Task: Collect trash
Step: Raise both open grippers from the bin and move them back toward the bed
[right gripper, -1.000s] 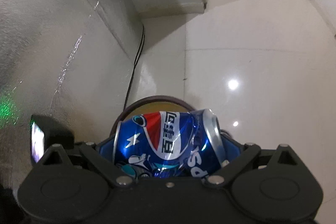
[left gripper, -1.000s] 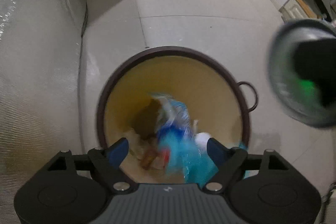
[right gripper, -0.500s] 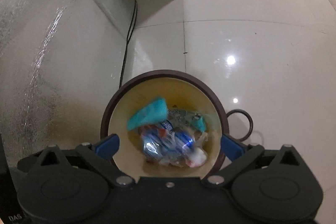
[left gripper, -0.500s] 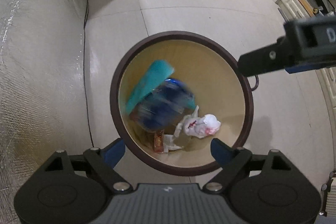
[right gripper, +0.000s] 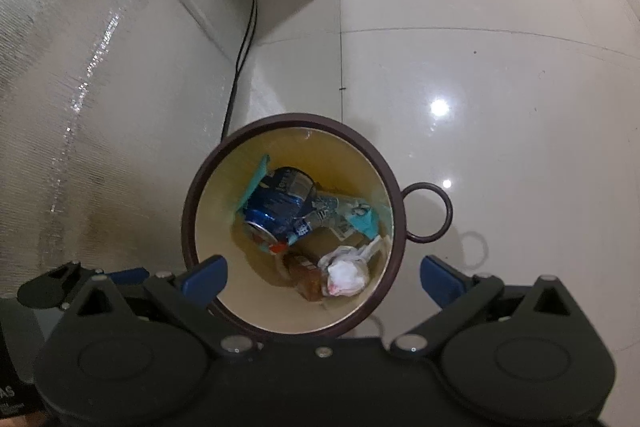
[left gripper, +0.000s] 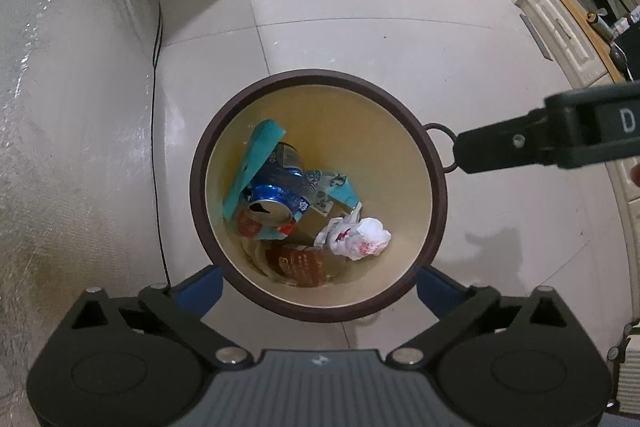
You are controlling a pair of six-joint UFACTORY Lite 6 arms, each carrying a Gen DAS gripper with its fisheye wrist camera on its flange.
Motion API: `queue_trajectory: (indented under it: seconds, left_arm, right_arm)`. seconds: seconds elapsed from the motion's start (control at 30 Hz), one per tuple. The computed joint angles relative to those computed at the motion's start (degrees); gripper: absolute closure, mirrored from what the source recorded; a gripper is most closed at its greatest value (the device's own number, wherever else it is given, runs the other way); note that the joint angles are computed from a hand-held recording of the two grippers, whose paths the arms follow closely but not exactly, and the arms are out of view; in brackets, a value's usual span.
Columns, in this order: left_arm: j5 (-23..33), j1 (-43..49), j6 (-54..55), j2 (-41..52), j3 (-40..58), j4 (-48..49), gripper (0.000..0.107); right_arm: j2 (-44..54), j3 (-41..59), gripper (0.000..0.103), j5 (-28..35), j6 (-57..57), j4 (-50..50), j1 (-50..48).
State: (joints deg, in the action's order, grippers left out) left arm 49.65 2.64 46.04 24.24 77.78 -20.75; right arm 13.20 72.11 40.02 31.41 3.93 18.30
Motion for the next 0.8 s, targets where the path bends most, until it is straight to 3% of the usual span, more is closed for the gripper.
queue_trajectory:
  seconds: [0.4, 0.8]
  left_arm:
    - [3.9, -0.66, -5.79, -5.06, -0.19, 2.55, 0.004]
    - [9.51, 0.11, -8.5, -14.97, 1.86, 2.54, 0.004]
  right_arm:
    - [-10.04, -5.51, 0.0, 0.47, 1.5, -0.53, -1.67]
    - [-22.91, -6.28, 0.0, 10.16, 5.15, -6.15, -0.63]
